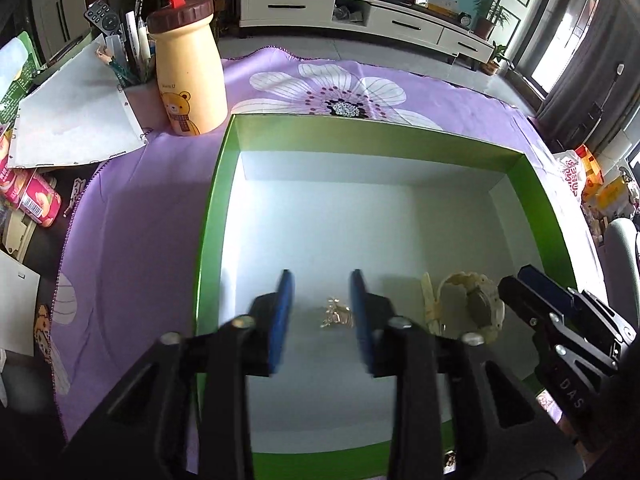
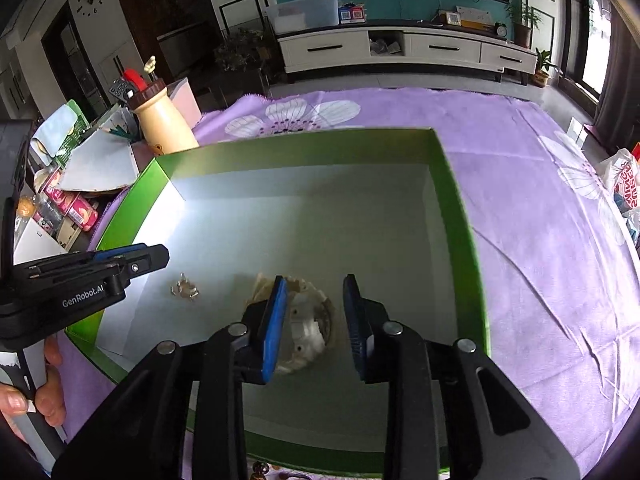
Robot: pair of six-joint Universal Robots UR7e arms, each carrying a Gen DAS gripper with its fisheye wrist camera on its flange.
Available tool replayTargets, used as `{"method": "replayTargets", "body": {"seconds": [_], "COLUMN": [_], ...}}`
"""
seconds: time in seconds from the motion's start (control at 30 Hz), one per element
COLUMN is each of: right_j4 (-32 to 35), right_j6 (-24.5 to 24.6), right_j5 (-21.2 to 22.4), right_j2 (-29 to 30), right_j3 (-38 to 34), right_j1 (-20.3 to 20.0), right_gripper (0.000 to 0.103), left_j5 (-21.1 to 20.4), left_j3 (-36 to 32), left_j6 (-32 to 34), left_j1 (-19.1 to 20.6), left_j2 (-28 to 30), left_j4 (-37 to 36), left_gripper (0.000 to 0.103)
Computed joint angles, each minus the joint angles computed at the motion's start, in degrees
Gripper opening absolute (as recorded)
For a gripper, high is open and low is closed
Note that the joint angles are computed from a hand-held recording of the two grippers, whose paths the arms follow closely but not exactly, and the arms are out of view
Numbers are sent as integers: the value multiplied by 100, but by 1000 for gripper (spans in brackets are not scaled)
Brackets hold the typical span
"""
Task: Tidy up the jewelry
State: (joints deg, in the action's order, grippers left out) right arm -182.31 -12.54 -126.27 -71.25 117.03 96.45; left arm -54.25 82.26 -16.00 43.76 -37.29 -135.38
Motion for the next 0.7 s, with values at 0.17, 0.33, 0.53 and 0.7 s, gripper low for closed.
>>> {"method": "replayTargets", "body": {"seconds": [0.17,0.33,0.53,0.7], "right_j4": [-236,-347,-234,-20], "right_j6": [-52,-92,7,70], "right_j5": [224,397,449,465], "right_j2": [-284,-548,-835,-1062], "right_j3": [260,566,893,1155], "right_j1": [63,193,340,455], "right_gripper": [39,45,45,45], "left_j5": [94,102,128,102], "left_j3": [390,816,1471,2018], "left_j6": [43,58,11,-128], "left_j1": [-117,-238,-418,-527], "left_j2": [-265,-568,-1055,-1479], "left_j4": [-372,-638,-893,-966], "left_gripper": [64,72,75,75]}}
